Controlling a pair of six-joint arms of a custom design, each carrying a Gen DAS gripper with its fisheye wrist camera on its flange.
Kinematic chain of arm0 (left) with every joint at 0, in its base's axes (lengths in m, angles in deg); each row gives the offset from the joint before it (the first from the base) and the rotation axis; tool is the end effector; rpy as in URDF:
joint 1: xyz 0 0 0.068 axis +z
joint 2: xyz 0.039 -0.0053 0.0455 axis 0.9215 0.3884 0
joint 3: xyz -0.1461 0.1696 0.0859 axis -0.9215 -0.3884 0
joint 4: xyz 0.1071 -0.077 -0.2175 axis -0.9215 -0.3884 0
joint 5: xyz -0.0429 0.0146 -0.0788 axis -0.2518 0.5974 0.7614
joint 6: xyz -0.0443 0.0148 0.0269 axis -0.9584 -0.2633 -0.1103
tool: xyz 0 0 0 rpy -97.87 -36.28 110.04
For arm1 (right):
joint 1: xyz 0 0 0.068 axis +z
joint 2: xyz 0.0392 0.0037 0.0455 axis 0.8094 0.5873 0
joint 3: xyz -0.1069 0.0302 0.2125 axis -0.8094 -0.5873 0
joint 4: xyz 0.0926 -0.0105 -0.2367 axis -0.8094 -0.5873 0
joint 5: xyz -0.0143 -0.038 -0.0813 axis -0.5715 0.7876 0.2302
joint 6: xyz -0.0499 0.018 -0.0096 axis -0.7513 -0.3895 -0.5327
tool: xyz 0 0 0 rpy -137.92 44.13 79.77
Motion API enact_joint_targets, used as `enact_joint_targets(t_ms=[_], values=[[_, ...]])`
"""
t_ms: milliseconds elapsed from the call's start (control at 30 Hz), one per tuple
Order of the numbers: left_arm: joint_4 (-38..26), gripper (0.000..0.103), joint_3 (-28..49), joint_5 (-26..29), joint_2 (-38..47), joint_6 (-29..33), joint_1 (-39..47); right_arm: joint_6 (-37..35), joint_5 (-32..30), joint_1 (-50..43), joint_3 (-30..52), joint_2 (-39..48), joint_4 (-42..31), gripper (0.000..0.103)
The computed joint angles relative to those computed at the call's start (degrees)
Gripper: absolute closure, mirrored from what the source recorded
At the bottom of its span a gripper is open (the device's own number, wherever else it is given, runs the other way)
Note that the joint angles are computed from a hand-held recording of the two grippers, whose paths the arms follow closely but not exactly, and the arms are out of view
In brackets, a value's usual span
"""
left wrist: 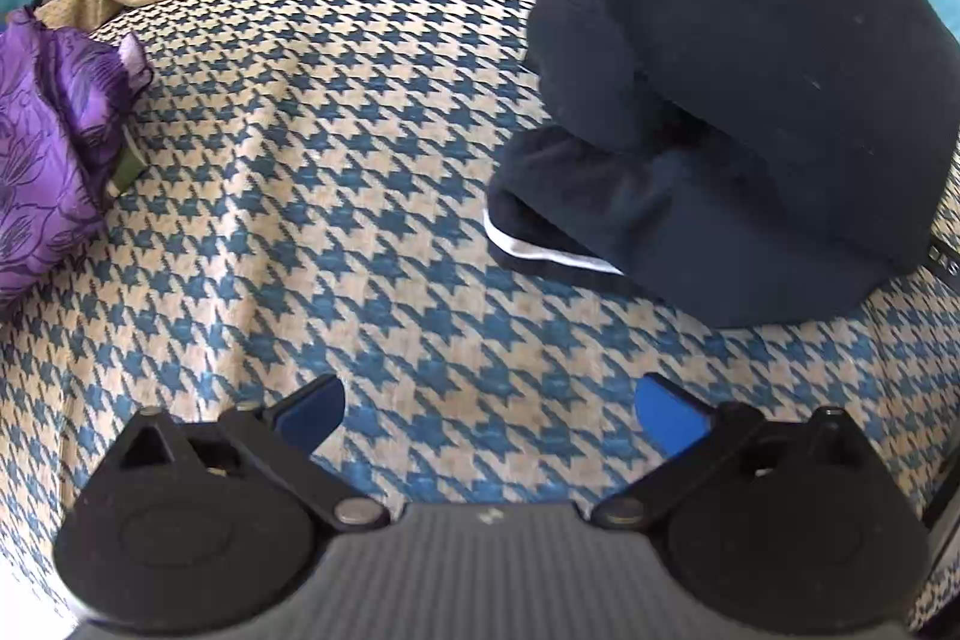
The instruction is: Fold clothes
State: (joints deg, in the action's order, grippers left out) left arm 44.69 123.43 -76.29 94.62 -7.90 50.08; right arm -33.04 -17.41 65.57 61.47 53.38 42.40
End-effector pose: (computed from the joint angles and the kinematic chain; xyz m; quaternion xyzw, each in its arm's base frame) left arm 0.3536 -0.1111 0.0825 0.1987 0.9573 -0.0539 0.2027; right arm 0.2940 0.0369 0.0039 0.3096 0.8438 -0.1640 0.4066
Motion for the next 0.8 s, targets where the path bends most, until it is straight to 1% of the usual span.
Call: enact_joint_targets(t_ms=[167,300,367,500,633,733,800], values=[[-0.71,0.0,1.22,-0.36,0.74,-0.48,-0.87,-0.06,0.01,-0.03,0.11,0.07,0.04,0.0],[-0.41,0.0,1.42,-2.51,0.97,-0.77,-2.7,-0.08,0.13,0.03,0.02,0.05,0.05,0.0],[-1.08,0.0,1.97,-2.58,1.19,-0.81,-3.45,-0.11,-0.02,-0.08,-0.68,-0.4,0.52,0.0],[-0.56,0.0,1.12,-3.12,0.59,0.02,-4.83,-0.28,0.09,-0.09,-0.02,-0.1,0.02,0.0],[0.32,0.0,0.14,-5.34,0.33,0.52,-6.12,-0.05,-0.44,-0.06,-0.37,-0.68,-0.55,0.0],[1.49,0.0,-0.91,-6.46,-0.12,0.91,-6.42,0.36,-1.14,0.24,-0.09,-2.09,-4.0,0.0],[2.61,0.0,-1.73,-7.29,-0.48,1.36,-6.48,1.65,-1.95,0.57,0.16,-3.53,-7.64,0.0]])
